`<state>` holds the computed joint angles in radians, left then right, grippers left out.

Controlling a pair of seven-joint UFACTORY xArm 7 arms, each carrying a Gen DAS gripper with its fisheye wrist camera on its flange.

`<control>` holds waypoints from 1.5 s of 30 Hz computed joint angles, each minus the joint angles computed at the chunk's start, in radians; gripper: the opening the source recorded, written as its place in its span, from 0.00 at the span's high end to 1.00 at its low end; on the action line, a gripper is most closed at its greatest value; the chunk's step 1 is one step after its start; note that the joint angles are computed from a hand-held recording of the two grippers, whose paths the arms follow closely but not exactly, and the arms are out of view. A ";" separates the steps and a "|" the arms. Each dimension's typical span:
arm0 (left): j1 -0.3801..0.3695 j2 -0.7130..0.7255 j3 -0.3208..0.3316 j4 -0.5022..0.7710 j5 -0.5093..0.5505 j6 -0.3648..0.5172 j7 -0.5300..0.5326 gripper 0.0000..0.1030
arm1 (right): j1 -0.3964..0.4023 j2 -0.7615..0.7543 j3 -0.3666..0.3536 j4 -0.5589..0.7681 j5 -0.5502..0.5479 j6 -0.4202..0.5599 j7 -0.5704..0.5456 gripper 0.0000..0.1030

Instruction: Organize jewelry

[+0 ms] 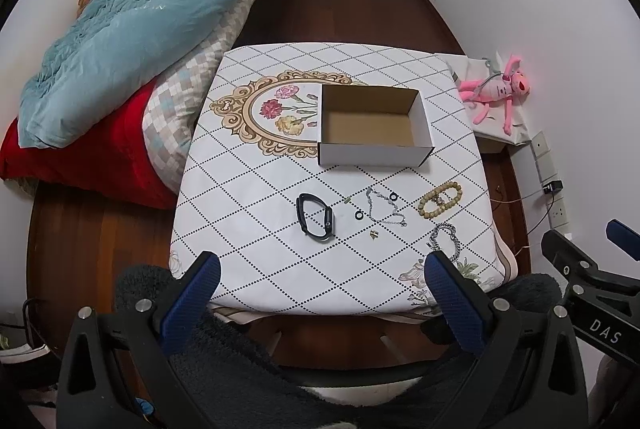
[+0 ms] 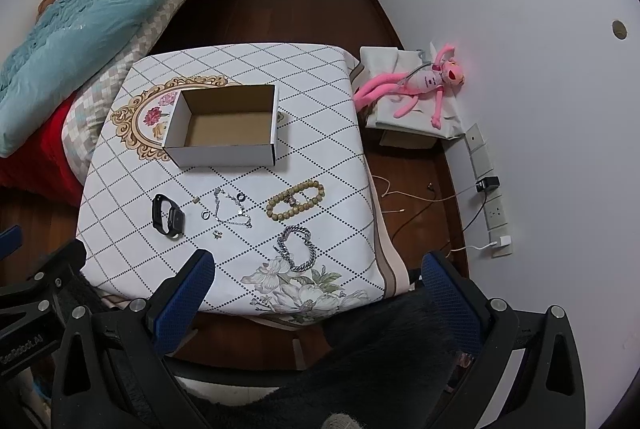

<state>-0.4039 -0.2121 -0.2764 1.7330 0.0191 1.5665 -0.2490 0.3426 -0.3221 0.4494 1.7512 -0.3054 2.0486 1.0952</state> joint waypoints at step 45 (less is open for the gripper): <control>-0.015 0.027 -0.002 0.045 0.011 -0.002 -0.012 0.00 | 0.010 0.022 0.002 0.038 -0.032 0.013 -0.006 0.00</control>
